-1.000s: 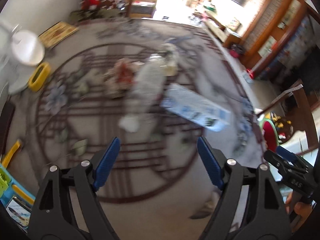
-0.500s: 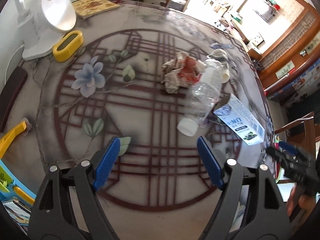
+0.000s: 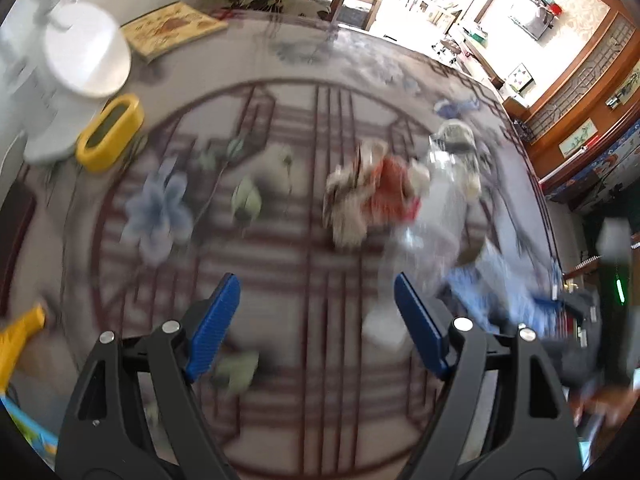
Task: Collect trash
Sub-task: 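Grasp the white P&G toothpaste box with the right gripper, then grasp the crumpled red-white tissue with the left gripper while the right holds the box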
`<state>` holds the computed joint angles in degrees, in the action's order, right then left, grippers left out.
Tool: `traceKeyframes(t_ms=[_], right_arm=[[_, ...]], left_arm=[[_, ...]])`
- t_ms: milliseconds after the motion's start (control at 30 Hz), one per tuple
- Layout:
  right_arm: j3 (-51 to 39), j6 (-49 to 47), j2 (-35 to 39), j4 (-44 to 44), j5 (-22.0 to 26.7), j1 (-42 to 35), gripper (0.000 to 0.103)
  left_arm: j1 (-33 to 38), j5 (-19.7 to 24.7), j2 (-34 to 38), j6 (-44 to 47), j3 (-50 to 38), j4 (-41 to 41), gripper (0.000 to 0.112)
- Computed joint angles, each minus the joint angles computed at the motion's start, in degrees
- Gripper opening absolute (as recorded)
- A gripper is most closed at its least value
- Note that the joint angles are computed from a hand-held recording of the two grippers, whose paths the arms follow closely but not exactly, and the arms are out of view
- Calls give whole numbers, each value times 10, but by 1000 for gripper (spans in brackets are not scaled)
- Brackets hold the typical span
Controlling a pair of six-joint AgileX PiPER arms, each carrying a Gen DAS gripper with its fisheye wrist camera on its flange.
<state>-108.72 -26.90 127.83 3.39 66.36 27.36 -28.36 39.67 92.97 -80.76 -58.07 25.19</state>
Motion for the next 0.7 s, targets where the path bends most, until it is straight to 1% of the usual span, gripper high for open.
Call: traceKeyframes(t_ms=[33,67,167,233,300,367,433,500,533,567,600,633,700], right_arm=[[9,-6,-5,17,4,-6,41],[26,-10,-15,35,3,-12,41],[82,-16,-44,62,-20,-23,41],[96,-18,-49,88,-13,-34,40],[105,-16,-49,105,-9,-47,40],[107,-10,-50,116,-3,-54,42],[109,-5,-49,123,-2,-62,42],[112,-5,-52,125,-3,-66,42],[113,-2,-55,123,-4,-64,42],[117,2,-60,120,-7,-63,42],[122,7,-64,117,-12,-63,41],[125,10,-67,119,-14,-64,41],[133,18,-74,127,-23,-61,40]], left_arm=[[13,-2,15,24,-12,-11,78],[36,-3,41,65,-36,-34,78],[71,-22,79,116,-64,-70,78],[93,-39,105,168,-85,-111,78],[102,-41,134,206,-114,-135,78],[105,-39,157,234,-138,-151,78],[102,-33,175,232,-153,-148,78],[104,-42,181,228,-153,-154,77],[103,-52,178,219,-145,-152,68],[102,-68,170,216,-135,-153,52],[103,-77,165,231,-129,-168,45],[101,-75,162,233,-130,-169,37],[83,-49,154,200,-136,-125,34]])
